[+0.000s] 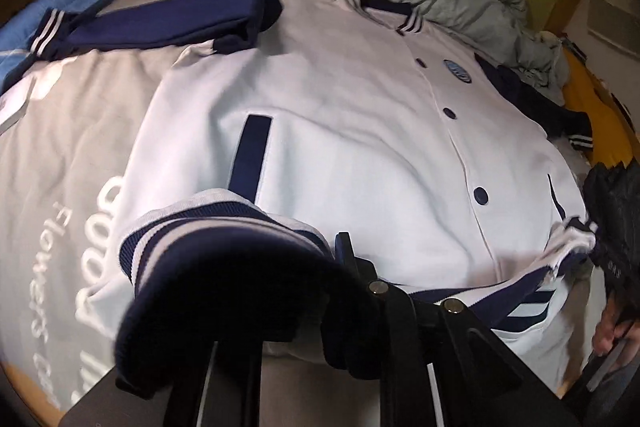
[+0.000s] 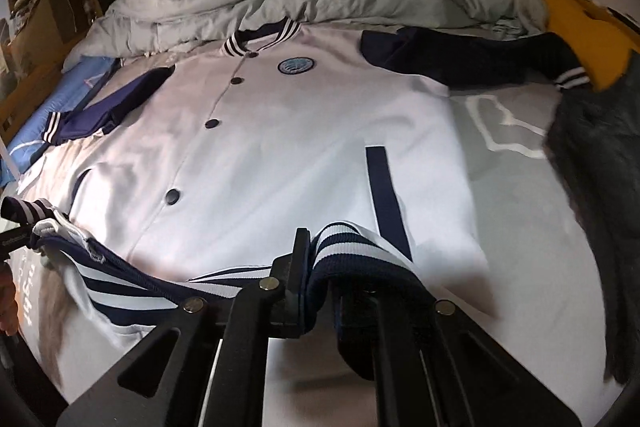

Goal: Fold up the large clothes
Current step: 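Lift the hem with both grippers and fold it toward the collar, then release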

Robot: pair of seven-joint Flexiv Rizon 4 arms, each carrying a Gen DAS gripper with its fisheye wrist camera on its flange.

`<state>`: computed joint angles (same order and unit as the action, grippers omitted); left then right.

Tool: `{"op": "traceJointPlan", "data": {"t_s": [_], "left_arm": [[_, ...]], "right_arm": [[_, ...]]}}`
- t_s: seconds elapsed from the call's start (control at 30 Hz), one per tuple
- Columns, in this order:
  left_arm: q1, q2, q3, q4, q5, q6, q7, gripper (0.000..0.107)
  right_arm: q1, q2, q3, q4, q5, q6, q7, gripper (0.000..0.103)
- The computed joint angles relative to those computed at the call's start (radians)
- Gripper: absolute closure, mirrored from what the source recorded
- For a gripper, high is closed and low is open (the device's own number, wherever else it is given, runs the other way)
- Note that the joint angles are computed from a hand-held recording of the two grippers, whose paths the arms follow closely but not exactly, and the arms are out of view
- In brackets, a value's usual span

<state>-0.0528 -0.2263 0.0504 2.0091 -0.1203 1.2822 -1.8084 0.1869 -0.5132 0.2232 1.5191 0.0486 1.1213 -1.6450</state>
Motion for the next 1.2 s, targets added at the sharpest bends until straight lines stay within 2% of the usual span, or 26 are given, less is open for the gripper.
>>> {"op": "traceJointPlan", "data": {"t_s": [0.1, 0.17, 0.2, 0.23, 0.27, 0.33, 0.4, 0.5, 0.53, 0.6, 0.63, 0.7, 0.77, 0.83, 0.87, 0.97, 1.03, 1.07, 1.1, 1.13, 1.17, 1.2], "left_arm": [[-0.022, 0.007, 0.02, -0.008, 0.08, 0.024, 0.015, 0.086], [-0.011, 0.029, -0.001, 0.02, 0.063, 0.058, 0.062, 0.068], [0.014, 0.049, -0.043, 0.06, -0.01, 0.1, 0.137, 0.041], [0.021, 0.07, -0.069, 0.096, -0.071, 0.14, 0.191, 0.014], [0.01, 0.084, -0.062, 0.113, -0.067, 0.17, 0.185, 0.008], [-0.027, 0.107, -0.02, 0.115, 0.01, 0.194, 0.13, 0.005], [-0.028, 0.129, -0.033, 0.126, -0.009, 0.193, 0.161, 0.005], [-0.036, 0.163, -0.037, 0.14, -0.02, 0.203, 0.167, 0.005], [-0.038, 0.177, -0.038, 0.147, -0.021, 0.209, 0.177, 0.005], [-0.042, 0.201, -0.007, 0.133, 0.129, 0.197, 0.063, 0.004], [-0.035, 0.214, 0.009, 0.113, 0.255, 0.18, -0.039, 0.004], [-0.008, 0.225, 0.018, 0.093, 0.393, 0.168, -0.151, 0.004], [0.022, 0.224, 0.021, 0.055, 0.512, 0.121, -0.277, 0.004], [0.043, 0.213, 0.026, 0.01, 0.632, 0.07, -0.388, 0.004], [0.048, 0.21, 0.027, -0.001, 0.665, 0.048, -0.412, 0.004], [0.066, 0.167, 0.026, -0.013, 0.587, 0.018, -0.303, 0.004], [0.078, 0.133, 0.022, -0.004, 0.479, 0.017, -0.201, 0.004], [0.076, 0.115, 0.031, -0.015, 0.469, 0.0, -0.2, 0.004], [0.069, 0.101, 0.043, -0.025, 0.472, -0.011, -0.214, 0.015], [0.071, 0.088, 0.048, -0.018, 0.425, -0.008, -0.186, 0.044], [0.101, 0.081, 0.021, 0.015, 0.313, 0.019, -0.107, 0.057], [0.122, 0.075, -0.004, 0.052, 0.199, 0.065, -0.033, 0.087]], "right_arm": [[-0.019, -0.019, 0.025, -0.031, 0.027, -0.025, -0.025, 0.093], [-0.041, -0.015, 0.046, -0.051, 0.061, -0.062, -0.051, 0.088], [-0.056, -0.009, 0.06, -0.06, 0.087, -0.083, -0.071, 0.084], [-0.087, 0.0, 0.089, -0.066, 0.138, -0.098, -0.11, 0.074], [-0.11, 0.005, 0.112, -0.078, 0.188, -0.117, -0.146, 0.062], [-0.145, 0.021, 0.139, -0.103, 0.276, -0.183, -0.193, 0.047], [-0.154, 0.045, 0.141, -0.104, 0.33, -0.215, -0.223, 0.04], [-0.132, 0.094, 0.114, -0.064, 0.365, -0.175, -0.261, 0.032], [-0.126, 0.108, 0.106, -0.052, 0.377, -0.162, -0.275, 0.026], [-0.113, 0.139, 0.087, -0.022, 0.389, -0.142, -0.289, 0.022], [-0.097, 0.156, 0.069, 0.008, 0.378, -0.105, -0.281, 0.022], [-0.063, 0.175, 0.027, 0.068, 0.335, 0.0, -0.245, 0.022], [0.004, 0.178, -0.06, 0.13, 0.219, 0.113, -0.147, 0.022], [0.068, 0.163, -0.161, 0.198, 0.006, 0.242, 0.017, 0.022], [0.063, 0.155, -0.165, 0.197, -0.035, 0.24, 0.029, 0.022], [-0.041, 0.105, -0.035, 0.098, 0.013, 0.066, -0.135, 0.022], [-0.037, 0.075, -0.032, 0.075, -0.017, 0.012, -0.146, 0.023], [-0.025, 0.06, -0.044, 0.066, -0.04, -0.002, -0.138, 0.024], [-0.012, 0.048, -0.059, 0.063, -0.063, -0.002, -0.121, 0.027], [-0.01, 0.037, -0.062, 0.055, -0.072, -0.005, -0.112, 0.045], [-0.026, 0.029, -0.044, 0.041, -0.056, -0.019, -0.127, 0.078], [-0.038, 0.023, -0.031, 0.023, -0.023, -0.028, -0.134, 0.095]]}}
